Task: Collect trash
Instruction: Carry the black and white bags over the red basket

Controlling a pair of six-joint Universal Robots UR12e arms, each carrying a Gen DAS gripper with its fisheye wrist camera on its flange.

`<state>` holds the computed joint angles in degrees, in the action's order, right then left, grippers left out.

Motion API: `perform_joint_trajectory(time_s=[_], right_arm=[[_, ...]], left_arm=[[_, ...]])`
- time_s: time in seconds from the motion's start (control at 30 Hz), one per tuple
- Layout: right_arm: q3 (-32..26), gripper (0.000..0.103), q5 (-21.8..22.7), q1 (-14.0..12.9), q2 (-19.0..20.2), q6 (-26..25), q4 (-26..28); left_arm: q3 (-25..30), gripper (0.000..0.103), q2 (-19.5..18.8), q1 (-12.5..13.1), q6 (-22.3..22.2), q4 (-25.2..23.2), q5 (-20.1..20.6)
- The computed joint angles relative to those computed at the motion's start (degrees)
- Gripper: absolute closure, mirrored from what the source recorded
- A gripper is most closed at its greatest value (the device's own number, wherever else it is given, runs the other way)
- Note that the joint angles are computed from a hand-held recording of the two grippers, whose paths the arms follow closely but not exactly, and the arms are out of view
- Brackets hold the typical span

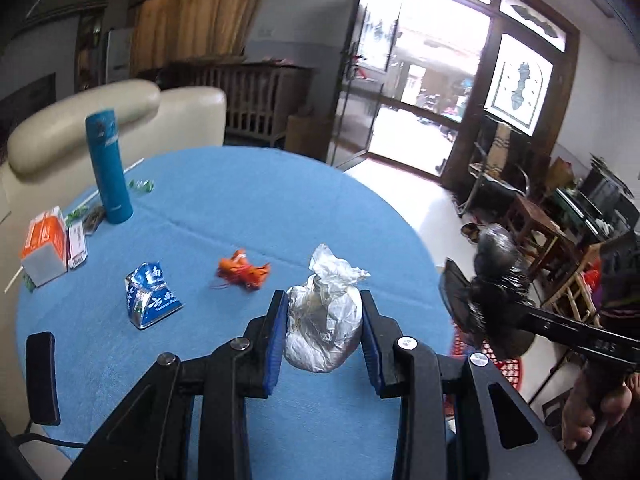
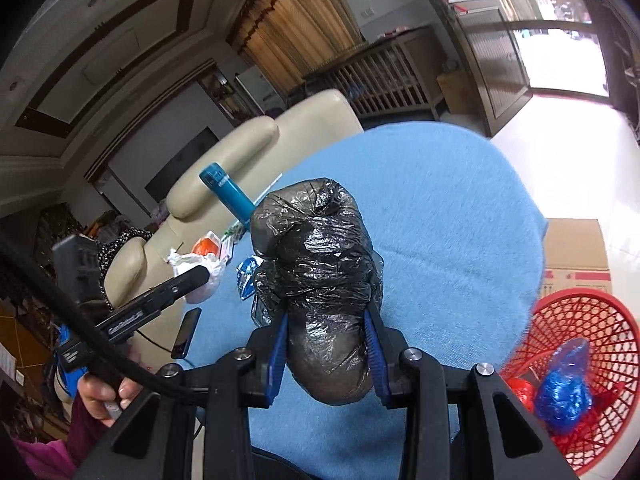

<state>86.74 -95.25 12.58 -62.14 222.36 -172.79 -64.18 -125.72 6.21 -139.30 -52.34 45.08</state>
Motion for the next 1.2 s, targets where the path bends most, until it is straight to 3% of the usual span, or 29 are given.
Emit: perform_joint_trajectory(time_s=[0.5,0.8,1.2], right_arm=[[2.4,0.065,-7.0,2.3,-2.8,-4.4,-4.6],[4.0,0.065,-8.4,2.6,-3.7,-5.4,-6.5],[9.2,0.065,-11.1,1.5,-6.3,-1.1,-10.0]], left_arm=[[-8.8,0.067,6.3,0.6,5.3,8.2,-4.2],[-10.5,0.067,7.4,-0.1,8.4,7.1,-4.3],[-10.3,0.067,7.7,-1.6,13.0,2.5,-2.9]])
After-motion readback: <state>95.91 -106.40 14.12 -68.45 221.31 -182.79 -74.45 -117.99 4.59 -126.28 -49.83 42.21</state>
